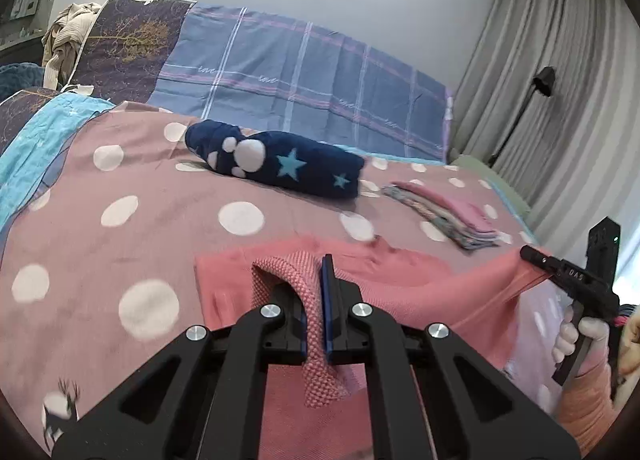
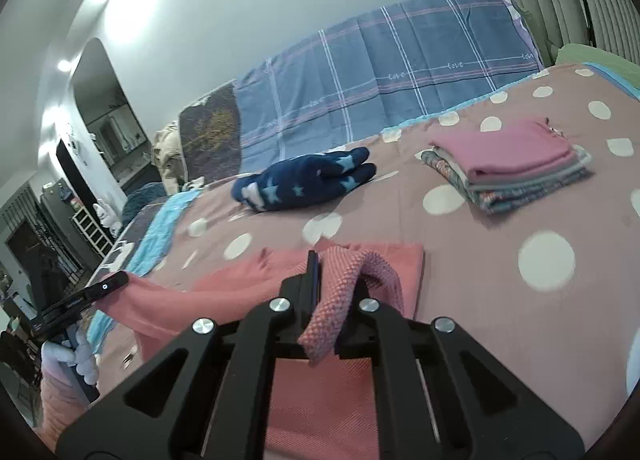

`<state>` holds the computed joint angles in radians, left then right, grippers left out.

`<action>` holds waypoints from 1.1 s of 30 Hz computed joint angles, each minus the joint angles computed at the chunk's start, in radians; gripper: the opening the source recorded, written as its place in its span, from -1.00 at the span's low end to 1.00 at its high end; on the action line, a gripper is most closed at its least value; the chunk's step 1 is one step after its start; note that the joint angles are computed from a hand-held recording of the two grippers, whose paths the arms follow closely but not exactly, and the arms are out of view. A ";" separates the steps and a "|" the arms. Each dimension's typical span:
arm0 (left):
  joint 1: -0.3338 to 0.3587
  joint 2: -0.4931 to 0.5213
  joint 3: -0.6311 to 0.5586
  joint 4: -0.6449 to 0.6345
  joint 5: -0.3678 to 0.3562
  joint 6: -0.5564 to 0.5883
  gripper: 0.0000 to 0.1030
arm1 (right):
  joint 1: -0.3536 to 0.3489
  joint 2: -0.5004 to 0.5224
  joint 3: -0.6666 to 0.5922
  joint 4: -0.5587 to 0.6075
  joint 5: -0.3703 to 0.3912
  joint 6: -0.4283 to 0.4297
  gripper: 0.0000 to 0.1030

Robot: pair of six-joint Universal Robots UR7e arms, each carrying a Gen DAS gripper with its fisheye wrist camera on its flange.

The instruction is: Fold small clothes

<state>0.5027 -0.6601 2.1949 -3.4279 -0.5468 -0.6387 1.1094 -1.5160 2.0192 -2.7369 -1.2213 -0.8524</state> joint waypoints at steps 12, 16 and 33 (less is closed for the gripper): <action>0.280 0.093 -0.138 0.079 -0.122 0.062 -0.80 | 0.032 0.329 -0.267 0.125 -0.248 0.118 -0.66; 0.235 0.062 -0.092 0.096 -0.105 0.048 -0.57 | 0.021 0.283 -0.255 0.160 -0.231 0.074 -0.52; 0.263 0.051 -0.123 -0.145 -0.057 0.112 -0.07 | 0.078 0.333 -0.362 0.166 -0.251 0.112 -0.31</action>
<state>0.7659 -0.6087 2.0722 -3.5729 -0.6041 -0.5268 1.1872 -1.1834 1.6569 -2.5705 -1.4722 -0.7401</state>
